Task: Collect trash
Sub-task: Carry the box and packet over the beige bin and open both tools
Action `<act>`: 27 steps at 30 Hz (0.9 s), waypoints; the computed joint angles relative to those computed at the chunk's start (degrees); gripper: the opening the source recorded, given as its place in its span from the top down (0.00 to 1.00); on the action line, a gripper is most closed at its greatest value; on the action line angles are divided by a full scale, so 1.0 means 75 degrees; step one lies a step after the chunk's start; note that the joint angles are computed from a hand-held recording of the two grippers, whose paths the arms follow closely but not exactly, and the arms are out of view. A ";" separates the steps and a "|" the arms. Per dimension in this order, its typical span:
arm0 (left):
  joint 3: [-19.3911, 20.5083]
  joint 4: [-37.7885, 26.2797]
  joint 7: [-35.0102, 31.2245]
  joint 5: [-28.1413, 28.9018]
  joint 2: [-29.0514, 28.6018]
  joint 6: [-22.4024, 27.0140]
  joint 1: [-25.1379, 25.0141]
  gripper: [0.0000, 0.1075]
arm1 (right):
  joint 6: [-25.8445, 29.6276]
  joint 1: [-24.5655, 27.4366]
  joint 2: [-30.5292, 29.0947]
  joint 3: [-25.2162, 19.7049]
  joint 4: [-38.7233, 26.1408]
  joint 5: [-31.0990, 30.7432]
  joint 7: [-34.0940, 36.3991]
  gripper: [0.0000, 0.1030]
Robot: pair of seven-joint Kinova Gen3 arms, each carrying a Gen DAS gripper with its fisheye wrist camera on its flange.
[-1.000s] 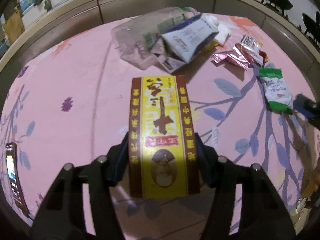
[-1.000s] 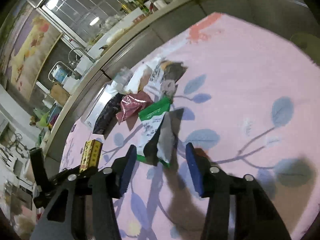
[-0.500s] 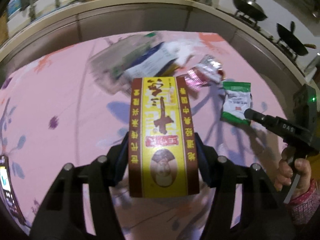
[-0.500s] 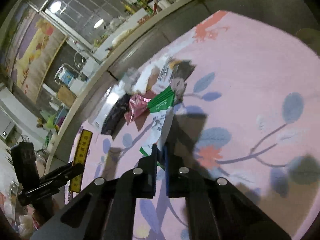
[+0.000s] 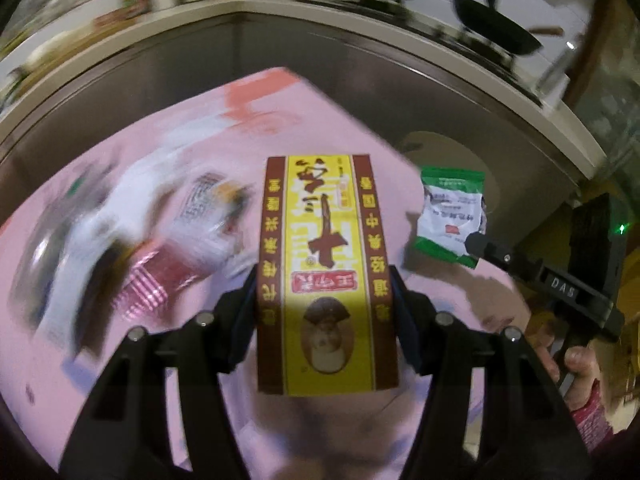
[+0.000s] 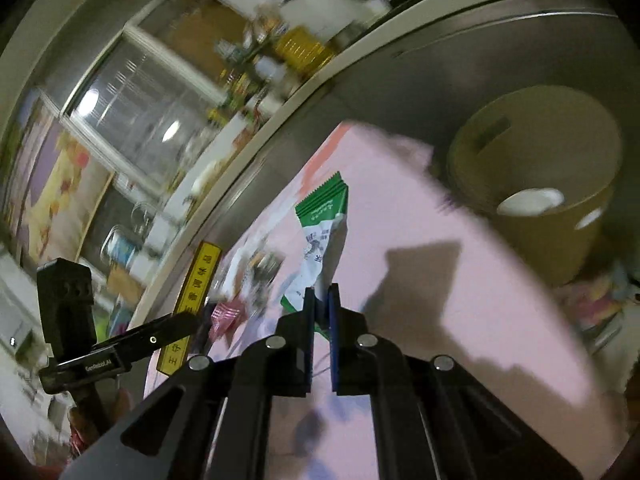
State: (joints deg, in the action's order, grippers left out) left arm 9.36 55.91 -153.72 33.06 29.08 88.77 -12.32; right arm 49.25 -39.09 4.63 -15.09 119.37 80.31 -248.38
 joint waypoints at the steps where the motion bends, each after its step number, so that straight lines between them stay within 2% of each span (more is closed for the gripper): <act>1: 0.0061 0.0008 0.0092 -0.0074 -0.0022 -0.0020 0.0258 0.46 | 0.0193 -0.0031 -0.0126 -0.0020 0.0172 -0.0043 -0.0162 0.96; 5: 0.0251 -0.0099 0.0560 -0.0360 0.0014 -0.0069 0.1287 0.46 | 0.0808 0.0087 -0.0749 -0.0132 0.0953 -0.0323 -0.0784 0.96; 8: 0.0376 -0.0349 0.1032 -0.0601 0.0190 -0.0121 0.2127 0.46 | 0.1019 0.0349 -0.1100 -0.0170 0.1280 -0.0630 -0.0717 0.96; 14: 0.0477 -0.0917 0.1998 -0.1212 0.0742 -0.0470 0.3614 0.45 | 0.0535 0.1195 -0.1393 0.0108 0.1633 -0.0856 -0.0342 0.96; 15: 0.0441 -0.0976 0.2093 -0.1293 0.0809 -0.0477 0.3729 0.41 | 0.0448 0.1310 -0.1389 0.0131 0.1691 -0.0815 -0.0373 0.95; 16: 0.0427 -0.1025 0.2253 -0.1406 0.0880 -0.0545 0.3899 0.31 | 0.0261 0.1453 -0.1374 0.0214 0.1735 -0.0783 -0.0348 0.94; 17: 0.0394 -0.1037 0.2424 -0.1522 0.0937 -0.0713 0.4080 0.28 | 0.0013 0.1606 -0.1336 0.0354 0.1734 -0.0801 -0.0256 0.91; 18: 0.0404 -0.1036 0.2504 -0.1576 0.0963 -0.0808 0.4146 0.28 | -0.0110 0.1706 -0.1306 0.0352 0.1733 -0.0779 -0.0267 0.89; 19: 0.0419 -0.1118 0.2606 -0.1632 0.1038 -0.0813 0.4221 0.28 | -0.0154 0.1795 -0.1226 0.0363 0.1761 -0.0679 -0.0401 0.81; 20: 0.0435 -0.1207 0.2692 -0.1675 0.1100 -0.0769 0.4265 0.28 | -0.0084 0.1808 -0.1162 0.0313 0.1722 -0.0696 -0.0420 0.65; 22: 0.0446 -0.1367 0.2896 -0.1726 0.1177 -0.0642 0.4300 0.28 | 0.0129 0.1768 -0.1055 0.0215 0.1693 -0.0681 -0.0484 0.49; 27: 0.0637 -0.1018 0.2479 -0.1322 0.0925 -0.0591 0.3690 0.28 | 0.0938 0.1336 -0.0950 -0.0108 0.1680 -0.0715 -0.0930 0.49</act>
State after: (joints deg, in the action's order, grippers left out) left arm 14.14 48.27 -135.12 23.15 36.02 84.34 15.35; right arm 56.29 -29.07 -2.49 -15.90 131.97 74.95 -255.36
